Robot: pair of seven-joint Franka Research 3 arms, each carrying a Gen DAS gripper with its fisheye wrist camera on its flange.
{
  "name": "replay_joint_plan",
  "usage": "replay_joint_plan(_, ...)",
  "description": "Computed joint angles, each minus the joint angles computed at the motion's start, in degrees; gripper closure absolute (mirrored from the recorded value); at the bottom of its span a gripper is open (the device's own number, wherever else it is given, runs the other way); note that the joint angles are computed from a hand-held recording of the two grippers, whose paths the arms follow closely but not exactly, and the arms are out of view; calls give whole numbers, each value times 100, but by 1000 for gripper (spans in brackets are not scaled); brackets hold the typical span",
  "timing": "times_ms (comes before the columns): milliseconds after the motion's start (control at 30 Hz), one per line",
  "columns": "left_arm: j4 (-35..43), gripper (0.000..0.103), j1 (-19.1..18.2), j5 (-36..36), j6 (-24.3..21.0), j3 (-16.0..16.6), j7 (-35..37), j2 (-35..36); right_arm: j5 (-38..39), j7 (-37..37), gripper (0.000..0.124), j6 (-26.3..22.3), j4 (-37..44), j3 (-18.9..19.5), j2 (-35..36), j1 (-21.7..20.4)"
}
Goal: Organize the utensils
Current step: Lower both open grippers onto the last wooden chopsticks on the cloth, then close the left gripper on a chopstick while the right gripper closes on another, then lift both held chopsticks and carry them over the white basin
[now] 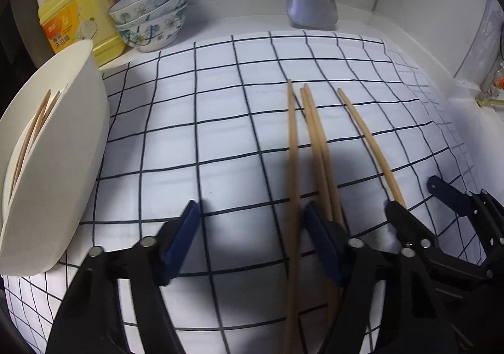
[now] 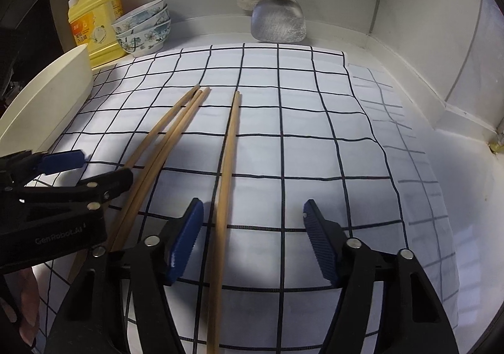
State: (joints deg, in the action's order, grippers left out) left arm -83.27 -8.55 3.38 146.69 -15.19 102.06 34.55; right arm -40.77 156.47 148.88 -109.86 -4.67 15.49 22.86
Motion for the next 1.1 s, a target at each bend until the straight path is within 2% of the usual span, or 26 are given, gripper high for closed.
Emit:
replay_joint_plan(33,-15,49,12,-17,13,-33,44,-8,-16,-27,73,31,5,4,8,2)
replay_joint_plan(133,-125,74,64,-102,80,-144,238,-66,11,-117,81,141,20,9,36,-10)
replay_joint_plan(167,-173,78,81,-138,99,-182,312,-93,27,-149,83,180,21,7,42,-10)
replay_joint_plan(233,-261,94,110,-208,124,-235,439,-142,15,-193,99,199,28,-11,52,13)
replay_joint_plan(267,-309,95,117,-237,137,-252,493,-170,-5,-221,103,183,45,-14,61,35)
replay_joint_plan(367,-345,96,88,-233,158,-223,568,-195,-6,-270,117,168,62,-28,71,53)
replay_joint_plan(533,-256,96,198,-505,-75,-293,704,-180,70,-111,118,448,-117,-51,-27,18)
replay_joint_plan(767,-570,96,283,-715,-78,-256,656,-542,45,250,118,669,-413,-5,-374,-9)
replay_joint_plan(1033,-962,96,443,-1067,-301,-115,473,-1364,555,-224,118,585,-324,341,-748,-196)
replay_joint_plan(1100,-1055,96,531,-1230,-340,-73,490,-1596,682,-446,118,441,-142,423,-780,-200)
